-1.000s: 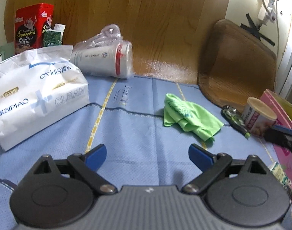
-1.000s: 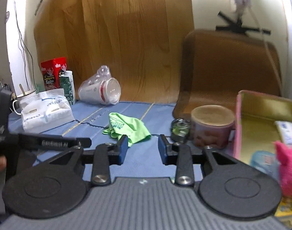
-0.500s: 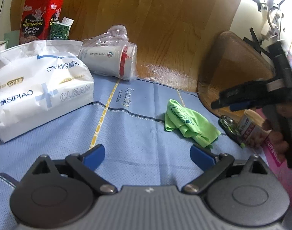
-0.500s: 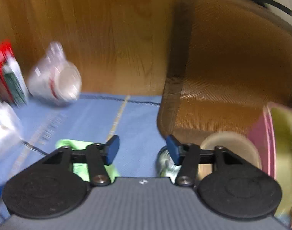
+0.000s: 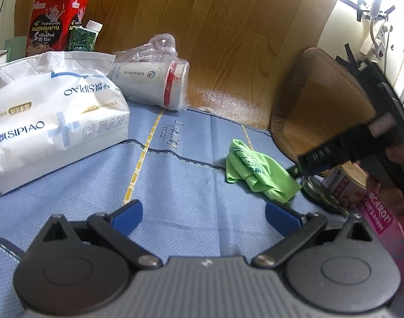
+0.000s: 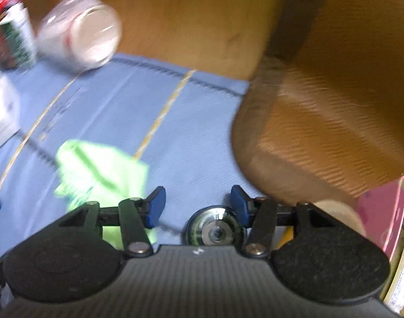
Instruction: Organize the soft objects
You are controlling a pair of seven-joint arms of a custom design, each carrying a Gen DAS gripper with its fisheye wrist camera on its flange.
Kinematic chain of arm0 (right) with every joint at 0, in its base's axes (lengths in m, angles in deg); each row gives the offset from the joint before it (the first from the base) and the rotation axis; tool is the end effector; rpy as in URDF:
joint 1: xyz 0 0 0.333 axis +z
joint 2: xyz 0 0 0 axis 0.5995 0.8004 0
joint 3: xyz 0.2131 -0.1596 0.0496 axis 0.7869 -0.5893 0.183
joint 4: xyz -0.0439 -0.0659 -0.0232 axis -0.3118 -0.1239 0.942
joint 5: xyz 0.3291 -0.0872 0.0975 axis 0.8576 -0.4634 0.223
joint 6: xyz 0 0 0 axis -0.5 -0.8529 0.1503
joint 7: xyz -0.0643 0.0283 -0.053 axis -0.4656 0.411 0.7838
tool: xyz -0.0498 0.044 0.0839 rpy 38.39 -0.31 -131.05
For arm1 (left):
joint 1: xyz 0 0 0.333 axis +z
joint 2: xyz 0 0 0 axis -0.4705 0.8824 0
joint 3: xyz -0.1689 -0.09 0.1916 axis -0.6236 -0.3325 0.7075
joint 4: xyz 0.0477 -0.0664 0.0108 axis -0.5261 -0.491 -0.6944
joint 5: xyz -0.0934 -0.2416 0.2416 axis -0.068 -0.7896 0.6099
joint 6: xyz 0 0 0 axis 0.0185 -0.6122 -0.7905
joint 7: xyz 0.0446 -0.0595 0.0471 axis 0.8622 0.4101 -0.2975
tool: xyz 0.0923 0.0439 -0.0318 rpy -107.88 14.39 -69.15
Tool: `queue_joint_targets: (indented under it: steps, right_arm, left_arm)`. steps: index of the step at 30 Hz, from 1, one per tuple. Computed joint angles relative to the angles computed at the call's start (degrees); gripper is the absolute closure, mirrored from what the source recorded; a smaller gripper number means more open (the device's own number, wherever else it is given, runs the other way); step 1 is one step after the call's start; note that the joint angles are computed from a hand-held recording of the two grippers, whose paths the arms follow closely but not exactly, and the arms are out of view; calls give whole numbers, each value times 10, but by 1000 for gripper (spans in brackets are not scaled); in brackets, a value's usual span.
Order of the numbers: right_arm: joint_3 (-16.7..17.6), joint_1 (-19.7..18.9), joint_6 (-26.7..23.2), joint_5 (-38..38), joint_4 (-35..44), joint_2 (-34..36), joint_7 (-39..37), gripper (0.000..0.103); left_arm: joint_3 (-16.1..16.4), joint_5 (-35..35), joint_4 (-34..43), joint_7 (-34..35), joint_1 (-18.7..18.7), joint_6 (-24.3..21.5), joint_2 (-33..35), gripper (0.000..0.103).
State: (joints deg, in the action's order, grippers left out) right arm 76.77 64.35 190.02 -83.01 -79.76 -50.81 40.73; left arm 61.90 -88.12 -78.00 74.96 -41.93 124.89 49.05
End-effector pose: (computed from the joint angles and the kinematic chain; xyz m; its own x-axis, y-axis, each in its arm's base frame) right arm 0.5943 0.3318 0.4951 0.1521 -0.9873 0.0461 -0.8671 -0.1557 -0.4731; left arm 0.5077 -0.2191 0.4509 -0.3023 -0.9003 0.3132 -0.6406 -0.0514 -0.7662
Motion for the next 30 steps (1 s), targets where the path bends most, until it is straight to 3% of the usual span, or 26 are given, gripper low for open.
queue_joint_targets:
  steps: [4,7,9,13,15,18,20,22,24,26,30]
  right_arm:
    - [36,-17,72,55,-125,-77,-42,45]
    - [20,2,172,-13,-246,-158,15,50]
    - [16,2,207,-55,-296,-196,58,48]
    - [28,-15,189,-47,-334,-225,49,47]
    - [28,-17,197,-63,-361,-240,105,31]
    - [31,-13,210,-125,-392,-248,220,21]
    - [42,-26,212,-102,-396,-244,239,21]
    - [38,-10,214,-153,-399,-243,291,20]
    - [44,0,220,-199,-401,-240,305,31]
    - [49,7,253,-227,-412,-238,286,33]
    - [49,21,330,-316,-445,-242,320,33]
  left_arm:
    - [-4,-27,0,19,0,0,-3,1]
    - [-3,-37,-1,26,-2,2,-5,1]
    - [-3,-47,0,36,-4,2,-5,1]
    - [-1,-43,-3,31,-9,10,-6,1]
    - [1,-33,-4,23,-10,12,-6,1]
    - [1,-25,-5,16,-10,14,-5,1]
    - [1,-20,-6,12,-10,15,-5,1]
    - [0,-15,-7,10,-10,17,-5,1]
    - [4,10,-11,-13,-12,19,-5,1]
    - [13,58,-18,-59,-16,21,-6,1]
    - [34,176,-34,-165,-25,26,-7,1]
